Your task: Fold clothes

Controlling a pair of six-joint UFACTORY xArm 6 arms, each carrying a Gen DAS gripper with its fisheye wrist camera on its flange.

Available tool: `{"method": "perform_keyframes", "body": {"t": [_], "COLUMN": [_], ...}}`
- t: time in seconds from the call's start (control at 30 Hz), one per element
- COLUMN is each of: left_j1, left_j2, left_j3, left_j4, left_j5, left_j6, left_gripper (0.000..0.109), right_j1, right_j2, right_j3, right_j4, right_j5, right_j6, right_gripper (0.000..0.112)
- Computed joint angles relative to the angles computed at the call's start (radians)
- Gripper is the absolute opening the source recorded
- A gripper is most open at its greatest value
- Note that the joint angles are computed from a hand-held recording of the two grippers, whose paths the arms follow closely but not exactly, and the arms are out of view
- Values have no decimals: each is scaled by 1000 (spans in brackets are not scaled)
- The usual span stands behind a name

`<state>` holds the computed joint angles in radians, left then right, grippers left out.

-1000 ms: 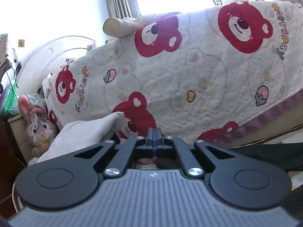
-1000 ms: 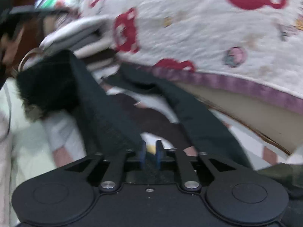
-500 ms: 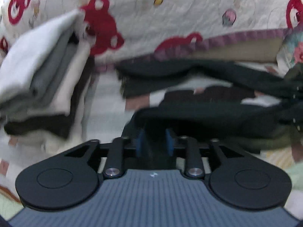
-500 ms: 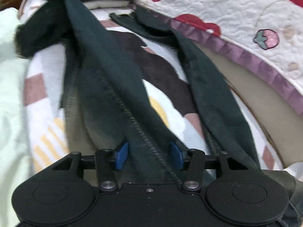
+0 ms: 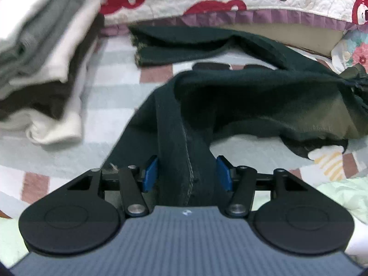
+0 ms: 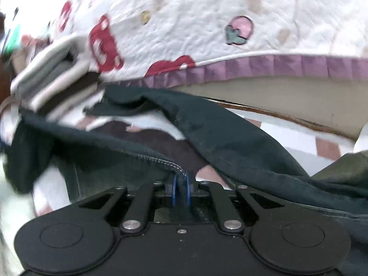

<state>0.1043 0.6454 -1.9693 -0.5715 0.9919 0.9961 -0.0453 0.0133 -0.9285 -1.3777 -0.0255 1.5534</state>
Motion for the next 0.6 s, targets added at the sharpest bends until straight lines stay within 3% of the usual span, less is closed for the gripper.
{"method": "perform_keyframes", "body": {"t": [0.03, 0.07, 0.1, 0.17, 0.3, 0.4, 0.6], "left_j1": [-2, -6, -10, -19, -29, -2, 22], "left_j2": [5, -6, -29, -74, -174, -206, -313], "left_j3": [-6, 15, 53, 126, 264, 263, 329], "left_j4": [7, 8, -5, -38, -100, -166, -372], "left_j5": [9, -2, -36, -106, -339, -372, -452], "left_j6": [4, 30, 69, 153, 276, 294, 458], "left_gripper": [47, 34, 4, 3, 3, 3, 3], "right_j1": [-1, -2, 4, 16, 18, 18, 29], "right_j2": [5, 10, 13, 18, 15, -5, -43], "right_j3": [-13, -27, -31, -34, -32, -22, 22], "right_j4": [-36, -72, -87, -117, -148, -164, -172], "right_j5": [-1, -1, 10, 33, 42, 44, -1], "right_j6": [58, 116, 135, 162, 179, 170, 73], "right_gripper": [8, 8, 9, 9, 8, 8, 10]}}
